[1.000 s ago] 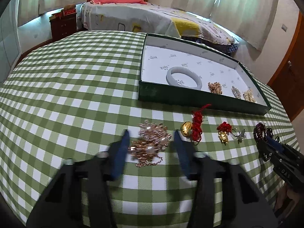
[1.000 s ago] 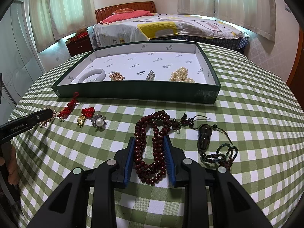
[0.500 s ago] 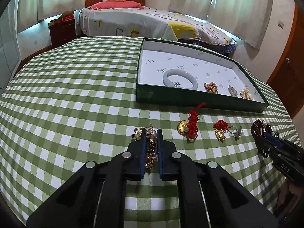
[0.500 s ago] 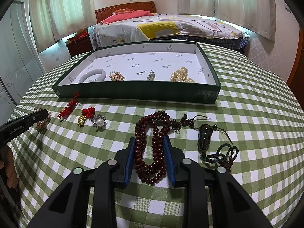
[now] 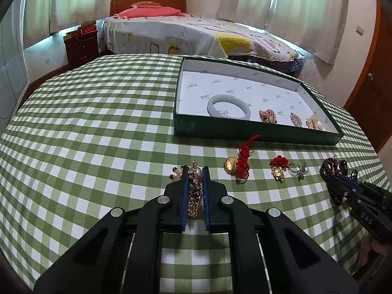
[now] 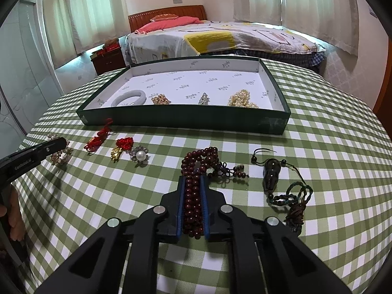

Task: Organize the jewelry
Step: 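Grasp the pearl cluster brooch with the left tool while the right tool grasps the dark red bead bracelet, then carry the brooch and bead bracelet into the box and open both tools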

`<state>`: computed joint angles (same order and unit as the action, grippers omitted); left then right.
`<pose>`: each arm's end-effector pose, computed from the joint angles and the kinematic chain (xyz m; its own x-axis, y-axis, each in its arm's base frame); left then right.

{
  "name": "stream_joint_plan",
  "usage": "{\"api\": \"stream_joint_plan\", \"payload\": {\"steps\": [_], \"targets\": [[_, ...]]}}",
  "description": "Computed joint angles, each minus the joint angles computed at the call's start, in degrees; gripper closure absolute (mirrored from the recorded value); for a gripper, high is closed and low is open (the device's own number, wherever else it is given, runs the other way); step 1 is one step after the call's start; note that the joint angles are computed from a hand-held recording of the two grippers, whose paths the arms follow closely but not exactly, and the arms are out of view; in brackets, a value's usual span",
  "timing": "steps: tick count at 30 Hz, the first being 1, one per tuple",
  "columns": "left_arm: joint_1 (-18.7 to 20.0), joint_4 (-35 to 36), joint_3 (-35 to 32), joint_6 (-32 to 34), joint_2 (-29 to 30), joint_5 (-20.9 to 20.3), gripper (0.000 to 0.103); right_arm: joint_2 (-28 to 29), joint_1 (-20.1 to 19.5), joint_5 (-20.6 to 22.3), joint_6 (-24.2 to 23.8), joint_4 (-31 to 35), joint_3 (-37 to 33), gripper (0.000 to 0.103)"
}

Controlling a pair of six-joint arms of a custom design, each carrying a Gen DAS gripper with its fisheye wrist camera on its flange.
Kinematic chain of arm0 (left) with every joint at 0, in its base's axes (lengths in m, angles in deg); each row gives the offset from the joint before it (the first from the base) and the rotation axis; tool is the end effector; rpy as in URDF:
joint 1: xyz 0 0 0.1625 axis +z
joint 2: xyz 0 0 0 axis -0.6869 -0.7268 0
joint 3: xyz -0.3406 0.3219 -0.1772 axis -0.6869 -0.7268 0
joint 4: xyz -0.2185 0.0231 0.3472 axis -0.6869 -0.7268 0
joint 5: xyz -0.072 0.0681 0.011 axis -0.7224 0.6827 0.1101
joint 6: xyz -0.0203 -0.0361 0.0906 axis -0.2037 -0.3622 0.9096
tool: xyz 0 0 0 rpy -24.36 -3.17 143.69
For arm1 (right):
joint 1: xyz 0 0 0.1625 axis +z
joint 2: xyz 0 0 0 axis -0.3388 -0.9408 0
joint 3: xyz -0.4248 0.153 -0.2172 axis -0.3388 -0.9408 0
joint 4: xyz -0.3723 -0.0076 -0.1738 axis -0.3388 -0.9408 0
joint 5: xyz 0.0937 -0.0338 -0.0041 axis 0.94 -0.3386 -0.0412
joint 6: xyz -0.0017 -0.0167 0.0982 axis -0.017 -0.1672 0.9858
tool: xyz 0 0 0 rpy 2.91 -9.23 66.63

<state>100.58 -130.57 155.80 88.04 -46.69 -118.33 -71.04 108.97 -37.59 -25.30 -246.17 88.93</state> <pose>-0.2950 -0.8165 0.0802 -0.7662 0.2605 -0.5875 0.5590 0.7211 -0.4092 0.0752 -0.7619 0.2681 -0.7745 0.0307 0.6318 -0.4090 0.7376 -0.5372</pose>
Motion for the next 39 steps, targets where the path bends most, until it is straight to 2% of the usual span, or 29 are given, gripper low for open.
{"api": "stream_joint_plan", "payload": {"steps": [26, 33, 39], "targets": [[-3.27, -8.37, 2.97, 3.78, -3.18, -1.81, 0.093, -3.07, 2.41, 4.26, -1.99, -7.50, 2.27, 0.092], [-4.06, -8.37, -2.29, 5.90, -1.60, -4.40, 0.093, -3.16, 3.22, 6.33, -3.54, -8.12, -1.06, 0.092], [-4.16, -6.87, -12.19, 9.10, 2.97, -6.65, 0.093, -1.26, 3.66, 7.96, -5.79, -7.75, -7.39, 0.092]]}}
